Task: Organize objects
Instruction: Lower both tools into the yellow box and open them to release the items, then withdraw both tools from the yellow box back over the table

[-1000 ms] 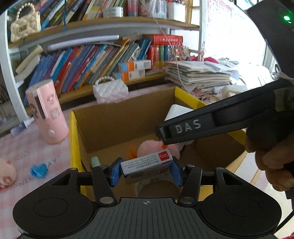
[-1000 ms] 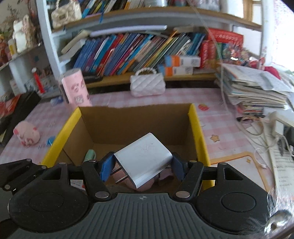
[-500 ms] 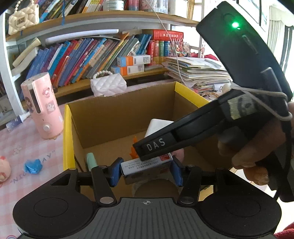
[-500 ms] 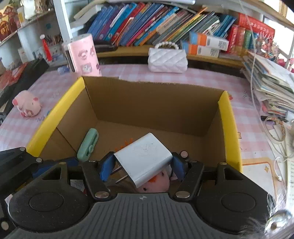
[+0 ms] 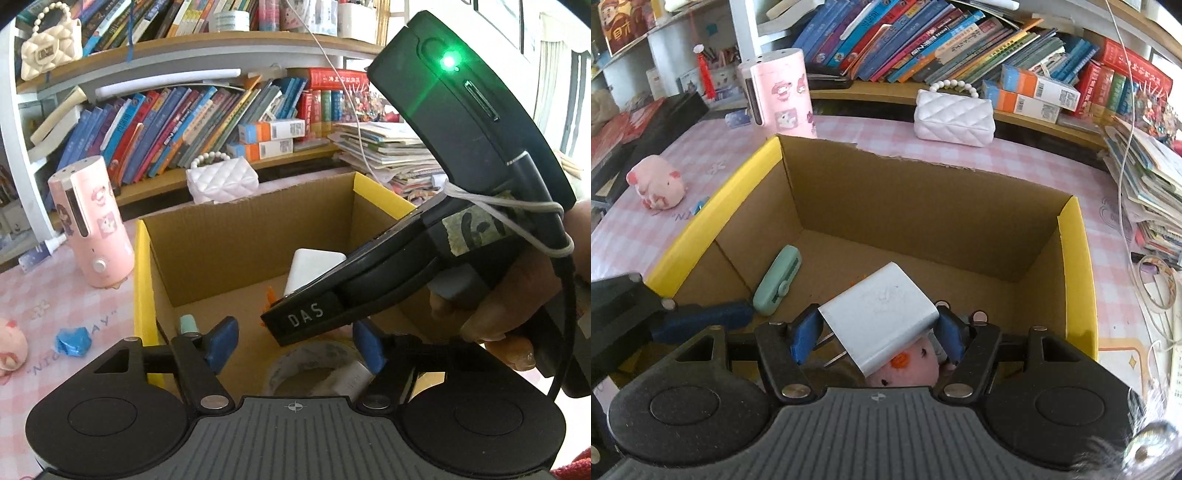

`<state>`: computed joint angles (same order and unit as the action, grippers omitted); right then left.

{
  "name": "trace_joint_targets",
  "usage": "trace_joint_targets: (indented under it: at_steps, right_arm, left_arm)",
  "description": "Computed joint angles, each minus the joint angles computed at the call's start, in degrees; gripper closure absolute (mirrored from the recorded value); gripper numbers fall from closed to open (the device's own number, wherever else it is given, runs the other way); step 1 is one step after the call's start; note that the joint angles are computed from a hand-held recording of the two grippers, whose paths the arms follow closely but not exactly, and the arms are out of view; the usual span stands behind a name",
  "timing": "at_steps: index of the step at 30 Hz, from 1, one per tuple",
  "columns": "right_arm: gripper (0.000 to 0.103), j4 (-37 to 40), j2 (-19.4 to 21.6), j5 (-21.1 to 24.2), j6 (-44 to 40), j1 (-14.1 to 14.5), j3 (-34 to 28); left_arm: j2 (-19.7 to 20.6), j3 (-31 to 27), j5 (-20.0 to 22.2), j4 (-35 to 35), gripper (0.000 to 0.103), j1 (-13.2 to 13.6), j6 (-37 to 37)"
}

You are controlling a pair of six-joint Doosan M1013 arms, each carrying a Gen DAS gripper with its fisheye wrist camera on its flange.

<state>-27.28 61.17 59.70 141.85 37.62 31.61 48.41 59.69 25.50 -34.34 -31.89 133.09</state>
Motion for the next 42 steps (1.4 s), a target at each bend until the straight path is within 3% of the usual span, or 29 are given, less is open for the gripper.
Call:
trace_joint_targets:
  at_steps: [3,7,13,19,23,28,34,42]
  right_arm:
    - [0.039,-0.01,-0.03,0.23,0.90,0.00,-0.06]
    - [0.020,-2.97,-0.58,-0.20,3.27,0.60,0.88]
    - [0.019,-8.15,-2.25,-2.11,8.25,1.96,3.91]
    - [0.016,-16.42,-4.50,-1.77,20.12,4.09,7.90]
    - [0.016,-24.75,-5.23,1.69,30.58,6.26,9.74]
    - [0.012,-31.52,-4.72,9.62,40.50,8.87,9.56]
    - [0.012,-34.47,-2.50,19.14,43.51,11.51,6.24]
    - [0.012,-25.78,3.10,27.30,36.59,13.36,-4.25]
  left_arm:
    - [-0.24,0.36,-0.16,-0.08,0.032,0.14,-0.24]
    - [-1.12,1.90,-2.06,-0.72,0.028,0.15,1.26]
    - [-2.79,4.62,-4.61,-3.97,0.026,0.36,4.29]
    - [-5.17,8.62,-7.03,-11.95,0.026,0.78,12.09]
    - [-6.94,11.64,-7.82,-18.94,0.026,1.28,18.78]
    - [-8.79,14.86,-9.05,-26.07,0.025,2.14,25.72]
    - [-10.97,18.99,-9.65,-34.75,0.021,3.54,33.21]
    - [-13.31,23.33,-10.38,-25.16,0.020,5.00,23.34]
